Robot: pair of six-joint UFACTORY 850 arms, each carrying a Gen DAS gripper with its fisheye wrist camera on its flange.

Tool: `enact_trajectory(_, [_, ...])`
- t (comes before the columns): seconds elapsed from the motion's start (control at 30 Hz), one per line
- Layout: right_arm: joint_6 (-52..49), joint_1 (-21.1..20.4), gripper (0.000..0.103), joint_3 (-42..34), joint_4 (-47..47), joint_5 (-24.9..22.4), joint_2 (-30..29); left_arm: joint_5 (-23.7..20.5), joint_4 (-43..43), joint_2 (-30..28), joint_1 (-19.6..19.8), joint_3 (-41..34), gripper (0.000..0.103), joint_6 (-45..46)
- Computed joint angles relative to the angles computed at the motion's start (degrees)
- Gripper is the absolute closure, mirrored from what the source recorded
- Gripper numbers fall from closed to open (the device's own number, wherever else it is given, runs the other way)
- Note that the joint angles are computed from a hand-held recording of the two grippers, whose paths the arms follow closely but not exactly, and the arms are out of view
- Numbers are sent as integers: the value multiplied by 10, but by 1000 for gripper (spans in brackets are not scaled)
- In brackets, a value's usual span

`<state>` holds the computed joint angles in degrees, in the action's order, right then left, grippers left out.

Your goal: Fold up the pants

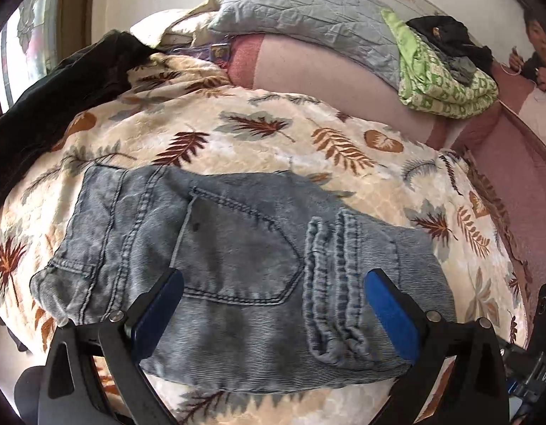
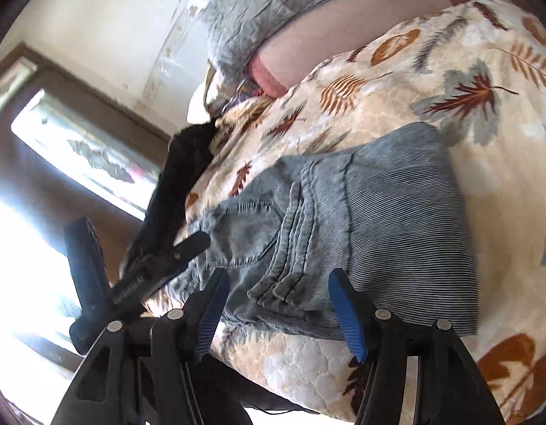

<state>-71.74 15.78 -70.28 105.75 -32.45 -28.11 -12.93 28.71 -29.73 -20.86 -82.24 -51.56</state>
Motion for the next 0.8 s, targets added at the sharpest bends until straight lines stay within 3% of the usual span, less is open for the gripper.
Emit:
enact_trajectory(0.1, [90, -34, 35, 5, -4, -52, -28, -21, -39, -31, -18, -38, 0, 69])
enact_trajectory(0.2, [186, -62, 40, -19, -50, -132, -71, -153, -61, -110, -41, -123, 1, 156])
enact_trajectory(0.23, [195, -67, 40, -26, -61, -141, -70, -170, -47, -127, -47, -130, 0, 166])
enact_trajectory(0.37, [189, -85, 37, -65, -78, -152, -66, -139, 11, -93, -50, -93, 1, 92])
enact_trajectory(0.47, [246, -93, 36, -144, -122, -156, -105, -73, 37, -60, -52, -67, 1, 57])
enact_trajectory(0.53, [299, -96, 36, -227, -149, -217, -168, -54, 14, -62, -56, -76, 1, 83])
enact_trajectory(0.6, [371, -93, 36, -319, -202, -259, -238, -75, -62, -87, -58, -103, 1, 161])
enact_trajectory(0.67, [454, -87, 36, -373, -285, -221, -278, -145, -115, -134, -63, -152, 1, 224])
enact_trajectory(0.7, [473, -89, 36, -382, -293, -212, -289, -154, -109, -148, -66, -156, 0, 223])
enact_trajectory(0.8, [465, -94, 35, -392, -262, -232, -298, -109, -54, -123, -69, -113, 0, 180])
